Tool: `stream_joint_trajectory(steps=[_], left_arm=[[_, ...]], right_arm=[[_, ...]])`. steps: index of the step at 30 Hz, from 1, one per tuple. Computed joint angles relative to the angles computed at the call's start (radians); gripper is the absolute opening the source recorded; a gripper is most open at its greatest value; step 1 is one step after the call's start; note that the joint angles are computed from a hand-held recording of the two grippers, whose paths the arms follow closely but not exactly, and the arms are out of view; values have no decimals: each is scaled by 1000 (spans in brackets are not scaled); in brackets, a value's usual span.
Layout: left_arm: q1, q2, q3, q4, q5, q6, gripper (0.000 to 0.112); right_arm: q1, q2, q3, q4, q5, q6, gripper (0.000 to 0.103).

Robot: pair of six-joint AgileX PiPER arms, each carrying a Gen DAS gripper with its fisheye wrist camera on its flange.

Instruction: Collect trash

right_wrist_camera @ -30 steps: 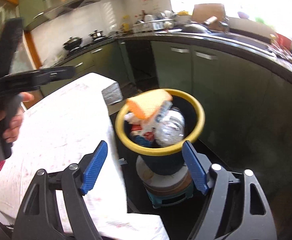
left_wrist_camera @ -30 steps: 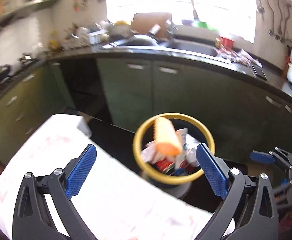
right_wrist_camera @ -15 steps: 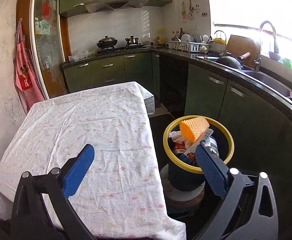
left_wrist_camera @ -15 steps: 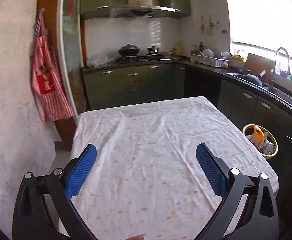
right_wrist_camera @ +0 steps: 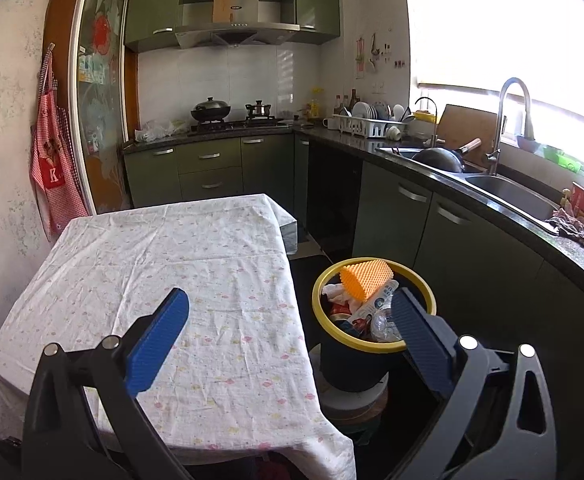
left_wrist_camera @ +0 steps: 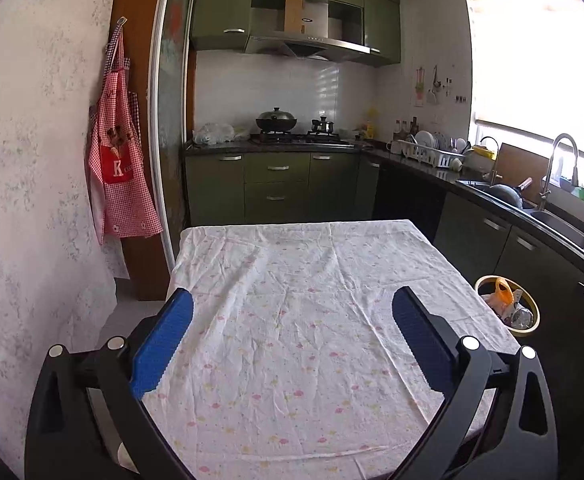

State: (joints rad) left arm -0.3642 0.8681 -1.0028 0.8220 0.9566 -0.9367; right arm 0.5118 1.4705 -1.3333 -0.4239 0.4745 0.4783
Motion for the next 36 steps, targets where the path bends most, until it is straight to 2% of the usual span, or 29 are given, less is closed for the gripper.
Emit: stream_joint_trajectory(steps=[7,10,36], left_arm=[[-167,13,-29,126,131,-123,98],[-181,21,-43,125,146,-126,98],[-138,46,-67,95,106,-87,98]], right_arm=[[-33,-15,26,79,-36,-59,96],[-41,-15,29,100,-43,-72,96],[-41,6,10,121,-47,-83,96]])
